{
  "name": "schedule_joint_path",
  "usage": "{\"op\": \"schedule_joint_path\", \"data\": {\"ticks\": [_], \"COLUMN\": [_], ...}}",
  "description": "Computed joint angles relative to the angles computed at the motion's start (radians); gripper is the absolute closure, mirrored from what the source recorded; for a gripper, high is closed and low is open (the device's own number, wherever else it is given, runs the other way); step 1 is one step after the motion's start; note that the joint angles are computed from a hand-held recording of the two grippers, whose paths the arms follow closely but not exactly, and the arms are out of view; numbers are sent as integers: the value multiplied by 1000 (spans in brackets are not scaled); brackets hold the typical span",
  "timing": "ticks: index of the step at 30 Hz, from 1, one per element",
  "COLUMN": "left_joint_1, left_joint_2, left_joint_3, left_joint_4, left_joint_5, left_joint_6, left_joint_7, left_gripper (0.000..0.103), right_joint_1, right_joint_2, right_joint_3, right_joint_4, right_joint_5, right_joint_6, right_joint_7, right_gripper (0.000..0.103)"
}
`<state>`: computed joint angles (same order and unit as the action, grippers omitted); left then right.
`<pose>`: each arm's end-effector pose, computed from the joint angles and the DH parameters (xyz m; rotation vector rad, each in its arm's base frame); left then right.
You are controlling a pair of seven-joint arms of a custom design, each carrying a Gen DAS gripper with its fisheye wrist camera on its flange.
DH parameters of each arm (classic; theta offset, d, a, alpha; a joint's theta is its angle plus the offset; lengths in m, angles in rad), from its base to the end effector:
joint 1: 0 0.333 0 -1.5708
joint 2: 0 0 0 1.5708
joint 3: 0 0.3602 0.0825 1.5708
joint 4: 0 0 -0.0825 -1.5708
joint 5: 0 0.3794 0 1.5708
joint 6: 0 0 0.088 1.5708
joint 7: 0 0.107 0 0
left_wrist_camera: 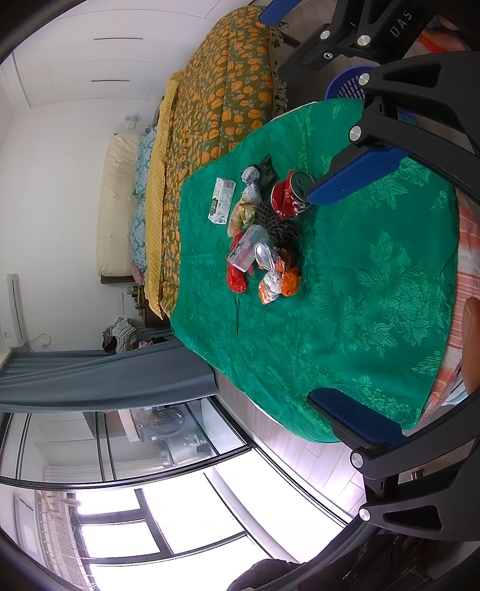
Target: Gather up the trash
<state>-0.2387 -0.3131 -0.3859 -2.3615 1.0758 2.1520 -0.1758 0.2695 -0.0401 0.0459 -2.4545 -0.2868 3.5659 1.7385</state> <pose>0.3822 -0.2472 0.5150 -1.8720 1.0834 -0.5077 0.4754 0.1924 0.5010 -1.7839 1.0752 -0.7367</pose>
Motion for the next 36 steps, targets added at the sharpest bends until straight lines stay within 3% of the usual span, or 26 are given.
{"op": "schedule_joint_path", "data": {"ticks": [36], "left_joint_1": [0], "left_joint_2": [1], "left_joint_3": [3], "left_joint_4": [-2], "left_joint_5": [-8], "left_joint_6": [3], "left_joint_7": [8], "left_gripper": [5], "right_joint_1": [-2], "right_joint_2": [10], "right_joint_3": [-7], "right_joint_4": [4], "right_joint_5": [-21], "right_joint_6": [-2], "right_joint_7": [16], "right_gripper": [5]}}
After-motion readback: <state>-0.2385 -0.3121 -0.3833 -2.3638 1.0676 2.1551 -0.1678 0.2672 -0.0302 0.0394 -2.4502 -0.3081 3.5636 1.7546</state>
